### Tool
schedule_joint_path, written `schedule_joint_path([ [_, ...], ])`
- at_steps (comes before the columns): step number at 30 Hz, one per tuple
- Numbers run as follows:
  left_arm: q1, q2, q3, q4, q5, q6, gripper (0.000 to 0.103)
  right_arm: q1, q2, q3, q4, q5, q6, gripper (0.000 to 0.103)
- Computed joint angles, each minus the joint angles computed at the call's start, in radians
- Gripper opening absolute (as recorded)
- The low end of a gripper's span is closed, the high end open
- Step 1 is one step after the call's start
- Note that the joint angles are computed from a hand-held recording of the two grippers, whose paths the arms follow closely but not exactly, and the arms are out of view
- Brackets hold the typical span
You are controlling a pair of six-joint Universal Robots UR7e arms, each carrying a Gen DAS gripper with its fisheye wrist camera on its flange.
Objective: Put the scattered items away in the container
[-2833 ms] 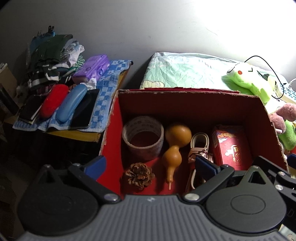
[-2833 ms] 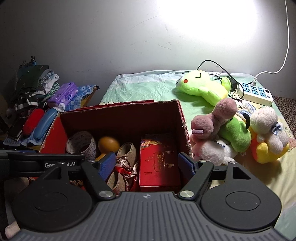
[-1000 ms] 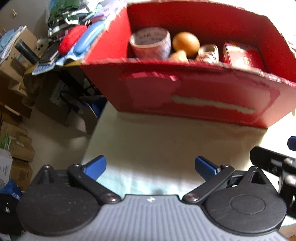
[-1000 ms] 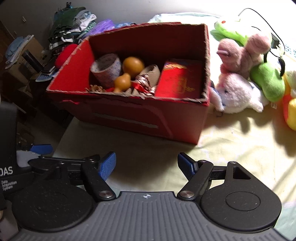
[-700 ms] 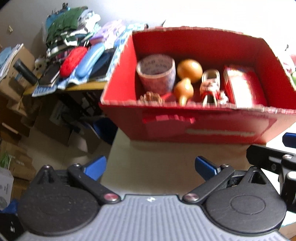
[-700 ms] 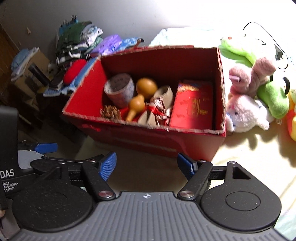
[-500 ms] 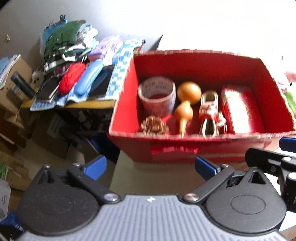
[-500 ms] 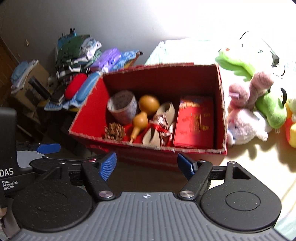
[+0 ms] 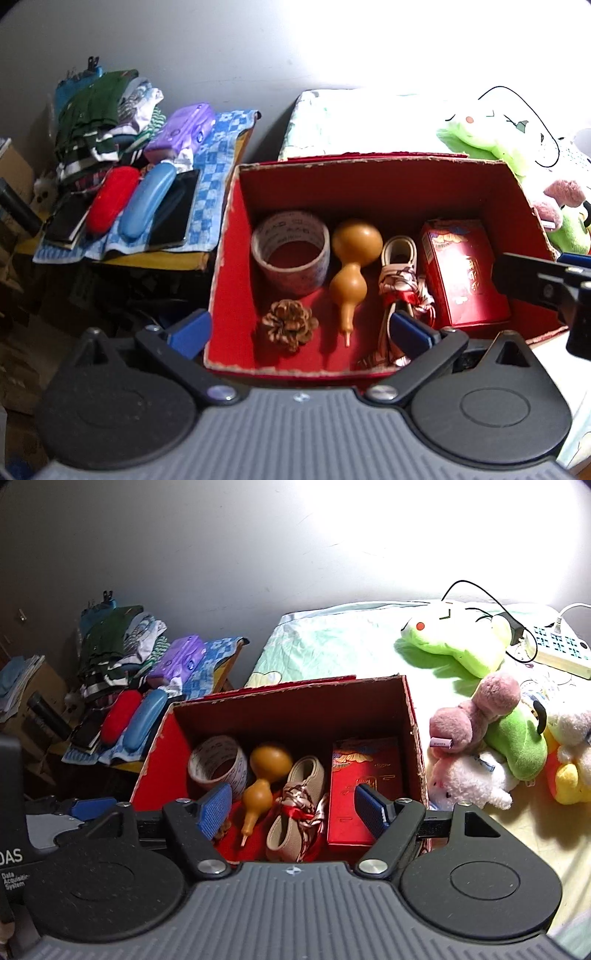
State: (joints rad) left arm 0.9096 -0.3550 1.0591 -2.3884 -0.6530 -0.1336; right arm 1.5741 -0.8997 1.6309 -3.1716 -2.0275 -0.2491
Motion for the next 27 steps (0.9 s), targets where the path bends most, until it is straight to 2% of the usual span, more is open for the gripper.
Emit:
schedule_joint_path([
  [5, 0.016, 0.023, -0.049, 0.028, -0.028, 0.015, 0.102, -0.001, 0.030, -0.030, -0.013, -0.027, 0.021, 0.076],
  [10, 0.028, 0.050, -0.100, 0.039, -0.041, 0.038, 0.102, -0.001, 0.069, -0.074, -0.022, -0.073, 0.007, 0.076],
  [19, 0.057, 0.106, -0.214, 0.121, -0.071, 0.047, 0.102, -0.010, 0.106, -0.135, 0.061, -0.107, 0.051, 0.076],
  [27, 0.072, 0.138, -0.268, 0.171, -0.071, 0.035, 0.102, -0.019, 0.120, -0.158, 0.113, -0.116, 0.106, 0.076],
])
